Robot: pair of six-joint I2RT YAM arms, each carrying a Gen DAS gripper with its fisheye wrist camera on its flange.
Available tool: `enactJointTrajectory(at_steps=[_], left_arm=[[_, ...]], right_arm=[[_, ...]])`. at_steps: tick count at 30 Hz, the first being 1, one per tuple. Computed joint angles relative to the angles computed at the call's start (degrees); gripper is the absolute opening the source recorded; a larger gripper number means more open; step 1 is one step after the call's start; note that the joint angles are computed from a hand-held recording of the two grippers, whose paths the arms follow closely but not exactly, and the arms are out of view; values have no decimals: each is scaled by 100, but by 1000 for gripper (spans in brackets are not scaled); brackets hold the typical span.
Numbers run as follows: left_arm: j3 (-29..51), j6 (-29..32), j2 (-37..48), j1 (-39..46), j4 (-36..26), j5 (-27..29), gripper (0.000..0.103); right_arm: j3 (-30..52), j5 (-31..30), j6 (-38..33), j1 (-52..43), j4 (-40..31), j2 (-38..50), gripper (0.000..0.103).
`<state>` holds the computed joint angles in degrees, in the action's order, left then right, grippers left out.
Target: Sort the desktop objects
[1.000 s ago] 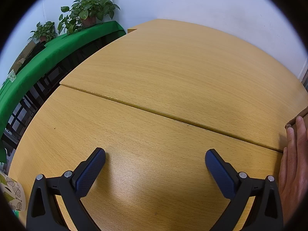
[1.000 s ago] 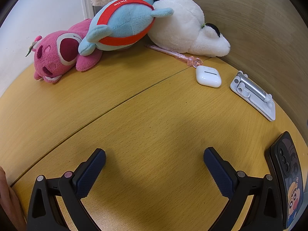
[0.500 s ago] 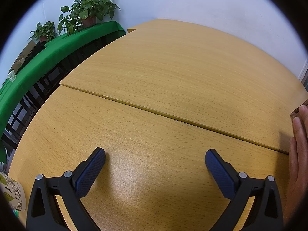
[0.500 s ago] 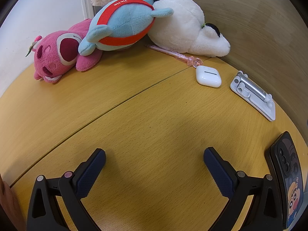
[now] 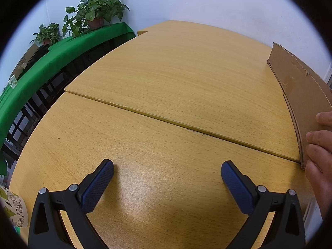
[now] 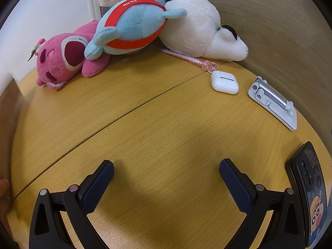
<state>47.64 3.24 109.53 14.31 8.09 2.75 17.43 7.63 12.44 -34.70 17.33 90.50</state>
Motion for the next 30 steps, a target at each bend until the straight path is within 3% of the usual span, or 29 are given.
enactJointTrajectory(at_steps=[30], left_arm=[[34, -22, 50, -26, 23, -11, 103]], right_arm=[[25, -2, 5, -6, 25, 50, 103]])
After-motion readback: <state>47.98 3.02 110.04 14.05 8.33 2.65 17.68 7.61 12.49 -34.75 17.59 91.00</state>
